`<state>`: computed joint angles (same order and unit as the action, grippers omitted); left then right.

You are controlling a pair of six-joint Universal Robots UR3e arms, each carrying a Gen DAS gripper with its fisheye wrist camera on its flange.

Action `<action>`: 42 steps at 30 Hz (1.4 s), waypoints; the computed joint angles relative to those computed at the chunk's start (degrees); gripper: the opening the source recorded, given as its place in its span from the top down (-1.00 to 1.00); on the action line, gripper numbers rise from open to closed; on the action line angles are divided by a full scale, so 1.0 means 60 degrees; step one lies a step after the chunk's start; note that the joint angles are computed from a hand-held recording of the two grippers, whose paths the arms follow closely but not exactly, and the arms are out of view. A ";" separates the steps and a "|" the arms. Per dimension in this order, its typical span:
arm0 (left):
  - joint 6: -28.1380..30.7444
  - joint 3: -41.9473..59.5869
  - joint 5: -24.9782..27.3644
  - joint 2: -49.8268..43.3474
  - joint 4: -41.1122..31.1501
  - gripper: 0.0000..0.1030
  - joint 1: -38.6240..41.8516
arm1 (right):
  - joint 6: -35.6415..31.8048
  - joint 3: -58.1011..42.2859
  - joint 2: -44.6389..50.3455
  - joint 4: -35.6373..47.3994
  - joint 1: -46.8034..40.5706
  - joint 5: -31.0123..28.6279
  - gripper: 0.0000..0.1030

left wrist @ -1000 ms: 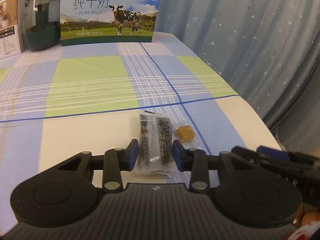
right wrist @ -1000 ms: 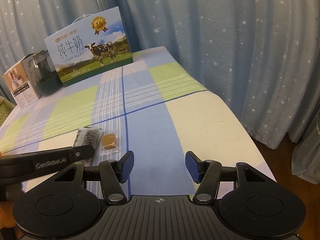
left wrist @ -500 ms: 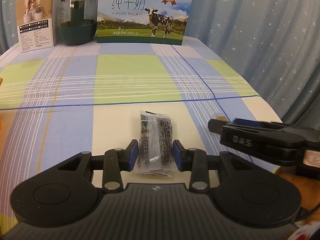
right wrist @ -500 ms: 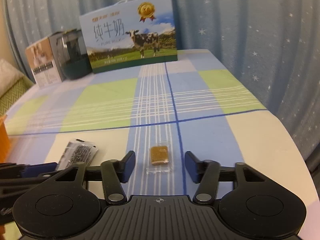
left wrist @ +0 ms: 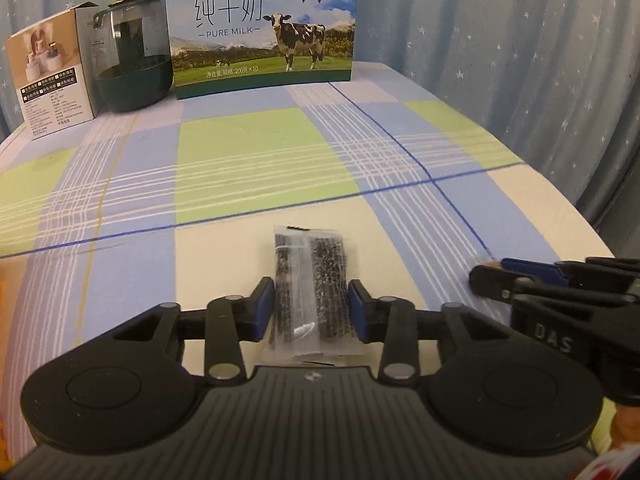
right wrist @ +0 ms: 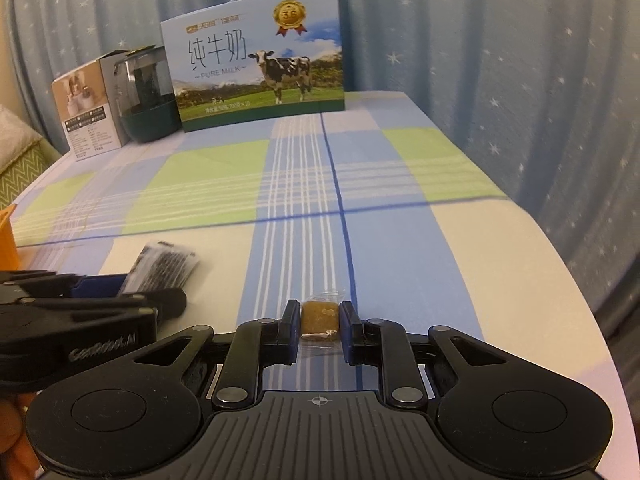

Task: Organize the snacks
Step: 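Carry the packet and brown candy over the orange tray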

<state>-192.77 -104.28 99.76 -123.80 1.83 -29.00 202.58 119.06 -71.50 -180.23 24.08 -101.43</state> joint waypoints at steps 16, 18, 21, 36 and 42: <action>-0.1295 -0.3813 -0.0054 0.4429 -0.0712 0.36 -0.0424 | 0.1318 -0.0188 -0.2720 0.3099 0.1474 -0.0649 0.60; -0.1438 -0.4127 0.0047 0.5261 -0.1111 0.36 -0.0485 | 0.1490 -0.0583 -0.2951 0.3662 0.1841 -0.0885 0.60; -0.1689 -0.4450 0.0281 0.6616 -0.1934 0.36 -0.0597 | 0.1808 -0.1292 -0.3147 0.4383 0.2511 -0.1307 0.60; -0.2368 -0.4959 0.1645 1.3288 -0.7744 0.36 -0.0843 | 0.3298 -0.5008 -0.1655 0.6293 0.5752 -0.2727 0.60; -0.2127 -0.4891 0.1418 1.5190 -0.9586 0.36 -0.0073 | 0.3436 -0.6006 -0.0916 0.6610 0.6355 -0.2843 0.60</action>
<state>-205.54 -133.62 108.27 -32.66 -55.69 -29.44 223.20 83.02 -77.00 -140.57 62.21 -118.49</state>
